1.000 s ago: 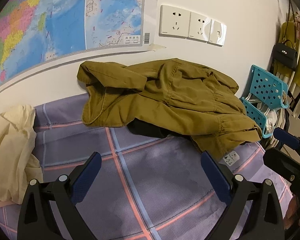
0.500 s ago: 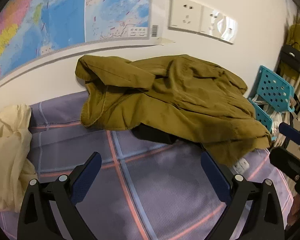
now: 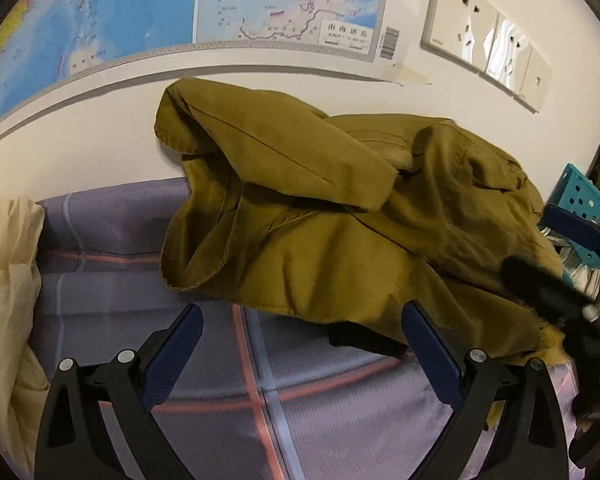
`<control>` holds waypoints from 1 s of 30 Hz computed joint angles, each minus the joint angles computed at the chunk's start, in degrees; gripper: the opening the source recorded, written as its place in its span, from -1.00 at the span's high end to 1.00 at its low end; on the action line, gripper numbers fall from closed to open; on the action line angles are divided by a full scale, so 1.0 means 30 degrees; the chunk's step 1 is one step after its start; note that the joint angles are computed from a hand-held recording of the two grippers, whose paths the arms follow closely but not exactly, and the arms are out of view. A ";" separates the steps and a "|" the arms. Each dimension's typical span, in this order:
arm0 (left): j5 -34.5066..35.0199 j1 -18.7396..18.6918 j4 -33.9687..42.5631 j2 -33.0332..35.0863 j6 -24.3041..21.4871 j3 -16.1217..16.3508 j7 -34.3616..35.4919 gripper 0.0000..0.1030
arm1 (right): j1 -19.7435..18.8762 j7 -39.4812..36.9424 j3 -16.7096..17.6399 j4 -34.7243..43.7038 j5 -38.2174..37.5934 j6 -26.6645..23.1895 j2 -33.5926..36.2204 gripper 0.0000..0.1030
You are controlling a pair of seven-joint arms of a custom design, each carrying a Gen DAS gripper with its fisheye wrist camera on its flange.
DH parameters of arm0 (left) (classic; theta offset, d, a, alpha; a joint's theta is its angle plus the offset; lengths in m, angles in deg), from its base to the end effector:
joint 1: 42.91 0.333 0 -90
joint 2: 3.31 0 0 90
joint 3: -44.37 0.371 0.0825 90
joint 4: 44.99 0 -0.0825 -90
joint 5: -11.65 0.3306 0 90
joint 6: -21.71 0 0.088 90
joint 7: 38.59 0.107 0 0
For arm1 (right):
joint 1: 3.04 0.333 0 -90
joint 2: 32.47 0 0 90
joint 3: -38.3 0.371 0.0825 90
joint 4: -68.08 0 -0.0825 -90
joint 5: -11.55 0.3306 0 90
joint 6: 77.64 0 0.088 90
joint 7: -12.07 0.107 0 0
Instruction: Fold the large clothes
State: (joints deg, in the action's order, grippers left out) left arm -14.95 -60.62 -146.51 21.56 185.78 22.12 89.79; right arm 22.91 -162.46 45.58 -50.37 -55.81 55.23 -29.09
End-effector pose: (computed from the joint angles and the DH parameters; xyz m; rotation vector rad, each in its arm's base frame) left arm 0.5604 -0.3764 0.4831 -0.9528 2.6140 -1.0985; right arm 0.4631 0.2811 0.5159 -1.4512 2.0035 -1.0668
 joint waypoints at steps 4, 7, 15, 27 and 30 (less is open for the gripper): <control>0.0777 -0.0394 0.1130 0.0809 -0.0827 0.0802 -0.1287 -0.81 | -0.0291 -0.1172 -0.0328 0.0616 0.0302 0.0668 0.0762 -0.81; 0.0735 -0.0038 0.1326 0.1013 -0.0873 0.0539 -0.1072 -0.82 | -0.0575 -0.1517 -0.0661 0.0698 0.0667 0.1520 0.1023 -0.68; 0.0753 0.0168 0.0974 0.0909 -0.0212 0.0245 -0.0468 -0.83 | -0.0602 -0.3080 -0.1035 0.1186 0.0906 0.1265 0.1651 0.19; 0.0370 0.0343 0.1216 0.1168 -0.0201 0.0159 0.0107 -0.86 | -0.1260 -0.2135 -0.0099 -0.0900 0.1108 0.0494 -0.1812 0.06; 0.0425 0.0167 0.1156 0.1073 -0.0183 0.0208 -0.0104 -0.86 | -0.1148 -0.3521 0.0165 -0.0236 0.0726 0.0526 -0.1042 -0.47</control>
